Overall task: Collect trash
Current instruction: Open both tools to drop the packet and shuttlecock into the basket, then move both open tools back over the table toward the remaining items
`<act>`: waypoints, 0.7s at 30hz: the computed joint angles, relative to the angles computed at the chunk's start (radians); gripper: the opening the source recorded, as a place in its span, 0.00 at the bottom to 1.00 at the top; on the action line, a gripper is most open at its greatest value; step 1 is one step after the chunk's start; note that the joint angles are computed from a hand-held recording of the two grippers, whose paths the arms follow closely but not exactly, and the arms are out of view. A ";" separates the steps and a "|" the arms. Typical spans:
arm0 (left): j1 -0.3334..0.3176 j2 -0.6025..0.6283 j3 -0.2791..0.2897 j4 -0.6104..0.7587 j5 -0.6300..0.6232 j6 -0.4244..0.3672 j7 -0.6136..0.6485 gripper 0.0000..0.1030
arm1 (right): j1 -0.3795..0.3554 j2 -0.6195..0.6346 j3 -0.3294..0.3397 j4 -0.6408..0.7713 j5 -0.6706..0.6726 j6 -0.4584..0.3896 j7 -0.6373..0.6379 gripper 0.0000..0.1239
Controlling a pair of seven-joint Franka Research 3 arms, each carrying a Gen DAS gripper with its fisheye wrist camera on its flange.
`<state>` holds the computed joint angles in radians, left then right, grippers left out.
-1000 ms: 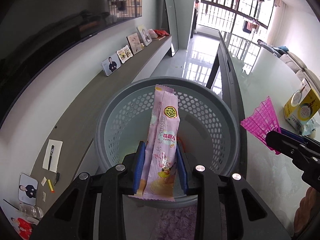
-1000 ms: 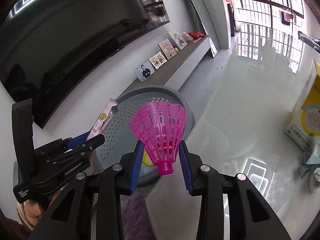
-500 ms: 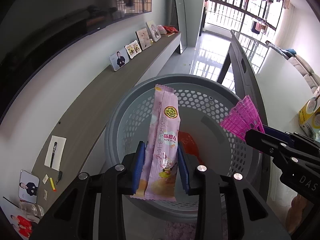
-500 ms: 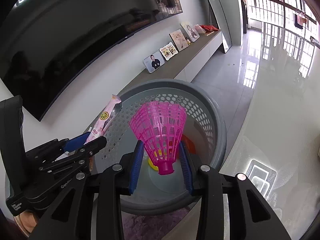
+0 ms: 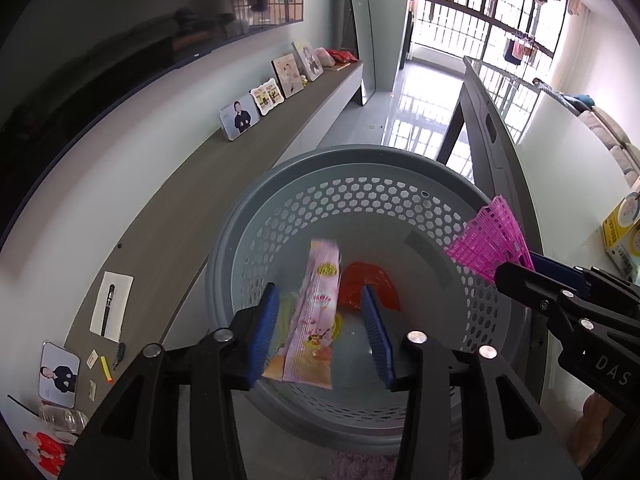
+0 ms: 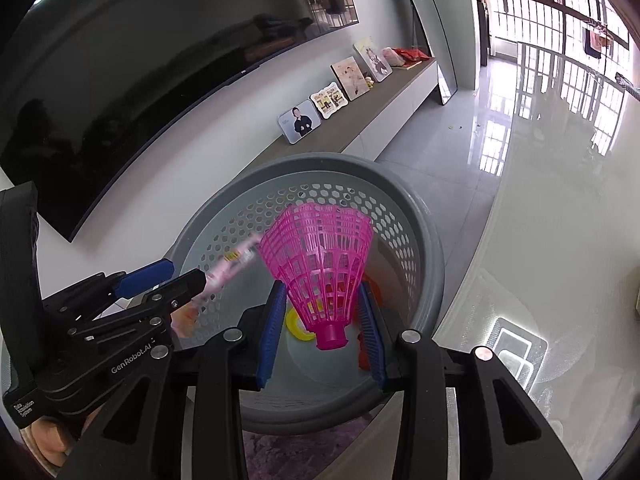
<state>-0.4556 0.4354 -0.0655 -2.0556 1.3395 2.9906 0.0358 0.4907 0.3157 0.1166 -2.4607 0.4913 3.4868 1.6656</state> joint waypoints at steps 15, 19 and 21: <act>0.009 -0.015 -0.013 -0.012 0.036 -0.026 -0.040 0.58 | -0.032 -0.008 0.019 -0.025 -0.045 0.032 0.037 0.36; 0.012 -0.020 -0.018 -0.017 0.036 -0.031 -0.041 0.58 | -0.018 -0.013 0.009 -0.027 -0.032 0.031 0.029 0.36; 0.012 -0.026 -0.019 -0.022 0.045 -0.033 -0.050 0.59 | -0.007 -0.016 0.002 -0.027 -0.017 0.031 0.019 0.36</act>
